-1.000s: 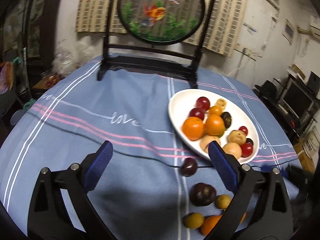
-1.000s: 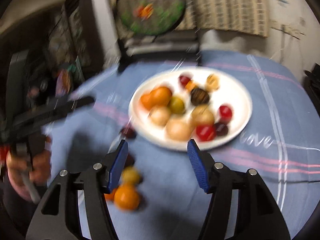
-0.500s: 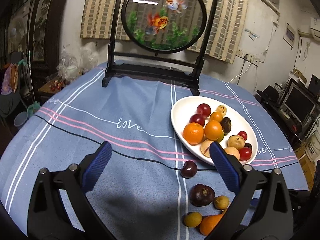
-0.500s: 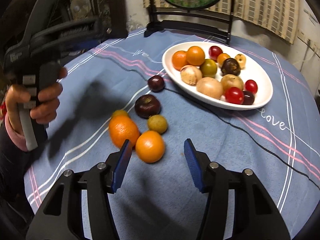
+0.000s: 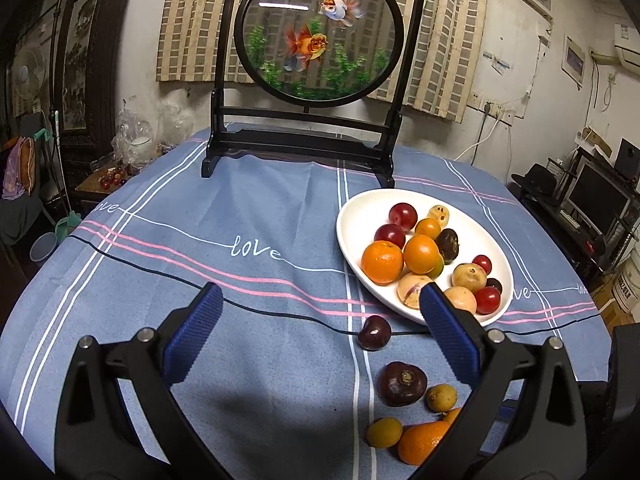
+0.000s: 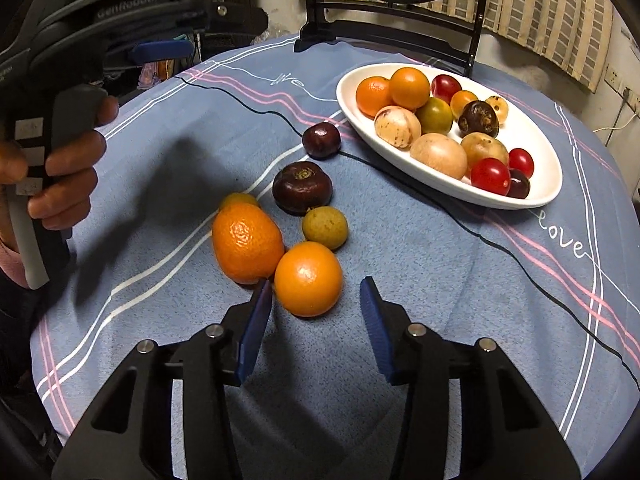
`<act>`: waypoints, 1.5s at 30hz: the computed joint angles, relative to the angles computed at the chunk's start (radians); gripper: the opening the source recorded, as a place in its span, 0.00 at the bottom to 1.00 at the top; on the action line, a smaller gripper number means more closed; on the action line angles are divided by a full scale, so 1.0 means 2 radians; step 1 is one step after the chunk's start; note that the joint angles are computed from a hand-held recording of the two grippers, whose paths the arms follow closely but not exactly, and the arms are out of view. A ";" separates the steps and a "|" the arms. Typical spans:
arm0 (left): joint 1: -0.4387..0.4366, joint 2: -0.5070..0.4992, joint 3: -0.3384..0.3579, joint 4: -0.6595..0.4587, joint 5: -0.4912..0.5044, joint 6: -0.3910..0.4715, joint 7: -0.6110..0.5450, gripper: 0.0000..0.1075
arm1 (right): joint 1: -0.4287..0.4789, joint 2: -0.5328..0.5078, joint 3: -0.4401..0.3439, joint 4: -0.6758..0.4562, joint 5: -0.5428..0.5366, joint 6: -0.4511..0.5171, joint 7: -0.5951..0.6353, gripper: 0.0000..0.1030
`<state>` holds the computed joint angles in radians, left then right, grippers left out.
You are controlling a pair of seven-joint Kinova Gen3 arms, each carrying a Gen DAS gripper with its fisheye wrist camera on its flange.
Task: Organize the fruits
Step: 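Withdraw both tools from the plate back toward the remaining fruits, then grasp the large orange with the right tool while the left tool grasps the small orange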
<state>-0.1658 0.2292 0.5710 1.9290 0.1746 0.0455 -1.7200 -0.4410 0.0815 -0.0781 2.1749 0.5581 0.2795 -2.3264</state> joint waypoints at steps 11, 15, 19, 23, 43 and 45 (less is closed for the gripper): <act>0.017 -0.002 -0.018 -0.001 -0.002 0.003 0.000 0.93 | -0.021 0.003 0.009 0.006 0.106 0.002 -0.108 0.42; 0.022 -0.003 -0.024 -0.002 0.000 0.006 -0.002 0.93 | -0.017 0.006 0.005 0.004 0.097 0.000 -0.095 0.36; 0.025 -0.003 -0.028 -0.002 0.003 0.007 -0.005 0.93 | -0.033 0.007 0.016 0.005 0.110 0.004 -0.109 0.36; -0.014 0.002 0.013 0.000 0.028 0.005 -0.041 0.93 | -0.036 0.004 0.029 0.001 0.047 0.000 -0.046 0.35; -0.220 0.047 0.301 0.049 0.034 0.101 -0.382 0.50 | 0.074 -0.025 0.002 0.025 -0.153 -0.059 0.089 0.35; -0.191 0.037 0.266 0.051 0.037 0.103 -0.383 0.47 | 0.074 -0.026 0.002 0.026 -0.151 -0.059 0.087 0.35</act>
<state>-0.5482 0.3032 1.1036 2.0306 0.2482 0.2513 -2.4857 -0.2921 0.0287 -0.0741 2.2266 0.2558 0.1613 -2.1530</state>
